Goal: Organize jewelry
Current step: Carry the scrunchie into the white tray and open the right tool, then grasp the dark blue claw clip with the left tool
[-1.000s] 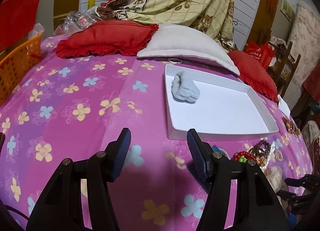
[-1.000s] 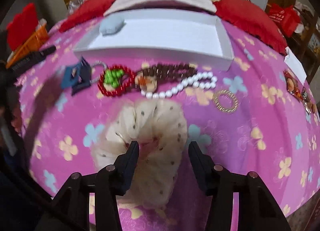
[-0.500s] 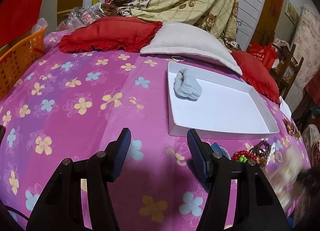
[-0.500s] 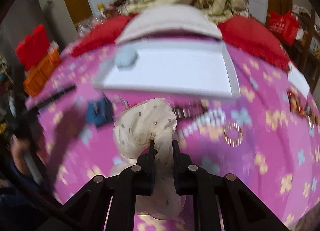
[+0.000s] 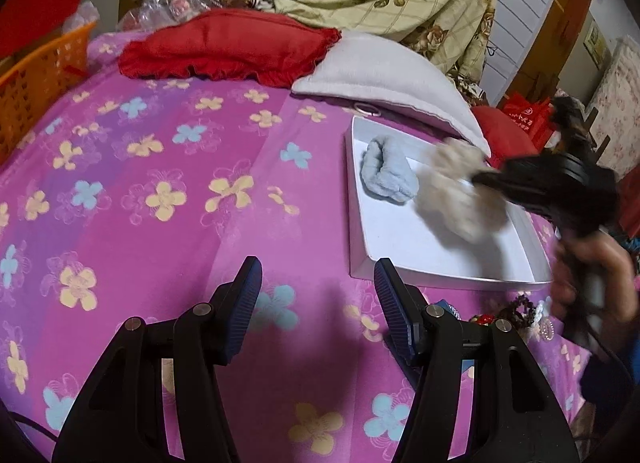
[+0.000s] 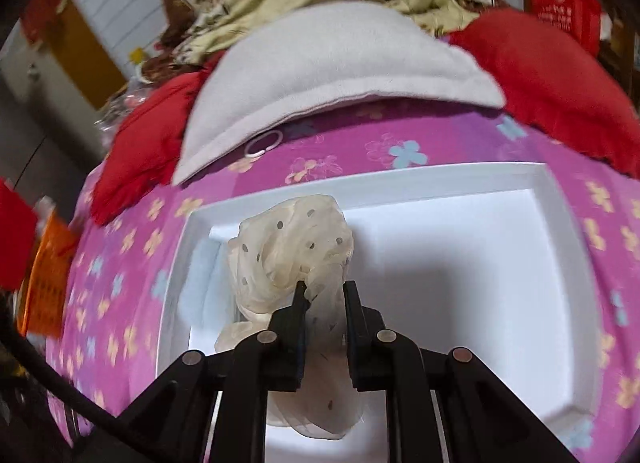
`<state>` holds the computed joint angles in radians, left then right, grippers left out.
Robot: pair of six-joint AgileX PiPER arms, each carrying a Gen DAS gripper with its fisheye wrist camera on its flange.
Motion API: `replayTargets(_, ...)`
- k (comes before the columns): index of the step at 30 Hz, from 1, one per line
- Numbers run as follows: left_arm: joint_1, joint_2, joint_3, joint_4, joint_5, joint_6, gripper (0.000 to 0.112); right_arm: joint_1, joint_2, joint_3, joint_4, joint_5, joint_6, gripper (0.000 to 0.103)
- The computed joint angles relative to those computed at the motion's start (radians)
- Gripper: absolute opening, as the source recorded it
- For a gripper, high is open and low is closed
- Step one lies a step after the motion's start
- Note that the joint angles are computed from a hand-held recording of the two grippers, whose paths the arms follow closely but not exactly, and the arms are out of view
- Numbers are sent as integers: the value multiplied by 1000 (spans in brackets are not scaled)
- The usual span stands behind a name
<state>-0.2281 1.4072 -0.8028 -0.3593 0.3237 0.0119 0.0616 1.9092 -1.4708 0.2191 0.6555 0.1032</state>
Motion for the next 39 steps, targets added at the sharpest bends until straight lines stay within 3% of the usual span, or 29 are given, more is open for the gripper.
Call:
replayTargets(1, 4, 4, -4, 1, 5, 0, 58, 12, 39, -50, -44, 31, 31, 37)
replayTargets(3, 9, 13, -12, 5, 17, -5, 58, 53, 54, -72, -193, 36, 126, 45)
replayTargets(7, 33, 22, -14, -87, 42, 76, 58, 65, -76, 91, -244, -40, 79, 46)
replayTargets(12, 22, 21, -6, -104, 47, 82, 58, -69, -436, 497, 69, -124, -311, 48)
replayTargets(14, 11, 11, 9, -110, 39, 87, 58, -141, -546, 616, 136, -114, -435, 63)
replayTargets(15, 1, 1, 24, -100, 27, 72, 58, -201, -616, 692, 171, -104, -518, 68)
replayTargets(20, -26, -98, 104, -107, -16, 7, 58, -597, -801, 895, 317, -14, -937, 68)
replayTargets(24, -113, -181, 161, 197, -44, -329, 58, -964, -749, 913, 527, 183, -1287, 68)
replayTargets(26, -143, -182, 167, 231, -17, -376, 58, -1047, -720, 926, 580, 225, -1373, 68)
replayTargets(33, -206, -107, 99, 114, 63, -317, 58, -1077, -725, 981, 665, 297, -1482, 68)
replayTargets(39, -274, 45, -54, 180, 121, -421, 58, -1133, -699, 997, 706, 368, -1555, 68)
